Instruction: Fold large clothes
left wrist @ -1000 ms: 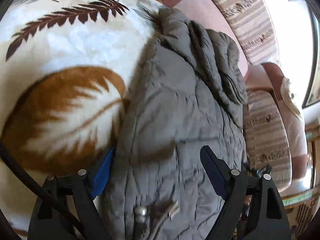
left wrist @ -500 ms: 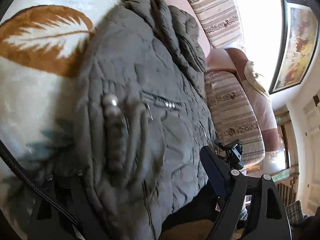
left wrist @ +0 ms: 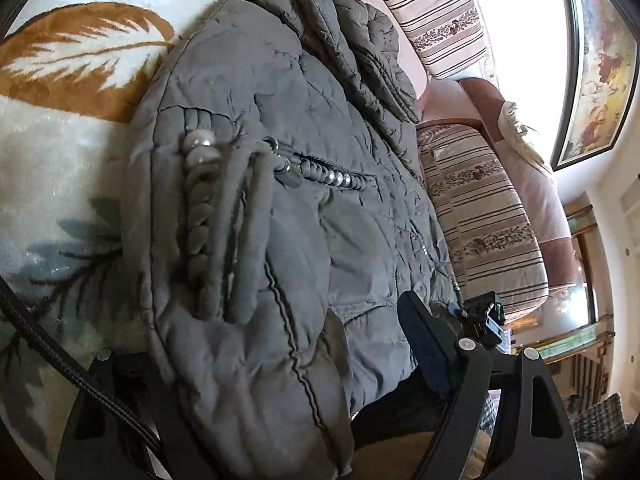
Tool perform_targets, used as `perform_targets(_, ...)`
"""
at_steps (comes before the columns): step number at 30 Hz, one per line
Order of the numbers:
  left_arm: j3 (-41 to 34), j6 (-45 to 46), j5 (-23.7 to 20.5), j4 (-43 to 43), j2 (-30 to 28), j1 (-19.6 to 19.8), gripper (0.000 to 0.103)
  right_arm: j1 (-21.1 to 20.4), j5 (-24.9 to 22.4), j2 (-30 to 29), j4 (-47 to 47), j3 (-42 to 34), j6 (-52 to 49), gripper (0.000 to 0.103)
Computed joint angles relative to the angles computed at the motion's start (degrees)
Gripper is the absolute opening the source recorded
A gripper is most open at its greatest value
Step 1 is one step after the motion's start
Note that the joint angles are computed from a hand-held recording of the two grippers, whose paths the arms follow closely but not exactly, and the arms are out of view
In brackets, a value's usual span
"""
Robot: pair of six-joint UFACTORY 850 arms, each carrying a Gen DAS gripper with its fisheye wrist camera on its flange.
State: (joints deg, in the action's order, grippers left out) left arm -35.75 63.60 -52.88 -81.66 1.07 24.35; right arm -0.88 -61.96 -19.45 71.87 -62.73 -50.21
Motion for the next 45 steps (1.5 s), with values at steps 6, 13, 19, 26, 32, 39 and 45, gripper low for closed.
perform_targets(6,-0.73,-4.92,3.28,1.81,0.71,-1.5,0.081,2.95,1.71,-0.82,0.03,0.36,1.72,0.056)
perform_targets(13,-3.02,-22.35,14.55,16.06,4.62,-5.48,0.022,5.47,10.91,4.2,-3.75,1.04,4.98,0.024)
perform_targets(19,-2.41,-25.08,13.48,18.36,11.62,-4.74,0.018,4.52,8.83,9.8,1.81,2.65,-0.38,0.02)
perform_targets(26,0.45,-28.59,10.9,22.18,16.31,-1.5,0.019,4.04,5.45,13.27,-3.07,3.92,-1.24,0.019)
perform_targets(32,-5.37,-29.89,14.3,22.69,13.33,-3.26,0.019,4.22,5.18,10.04,-3.54,-1.43,0.92,0.019)
perform_targets(39,-19.75,-32.52,22.37,28.54,4.87,-8.13,0.019,7.62,11.14,1.79,-3.07,-16.49,4.74,0.019)
perform_targets(45,-35.83,-43.86,26.6,41.93,-7.62,-11.12,0.019,9.18,15.21,-8.5,-5.07,-33.81,10.82,0.02)
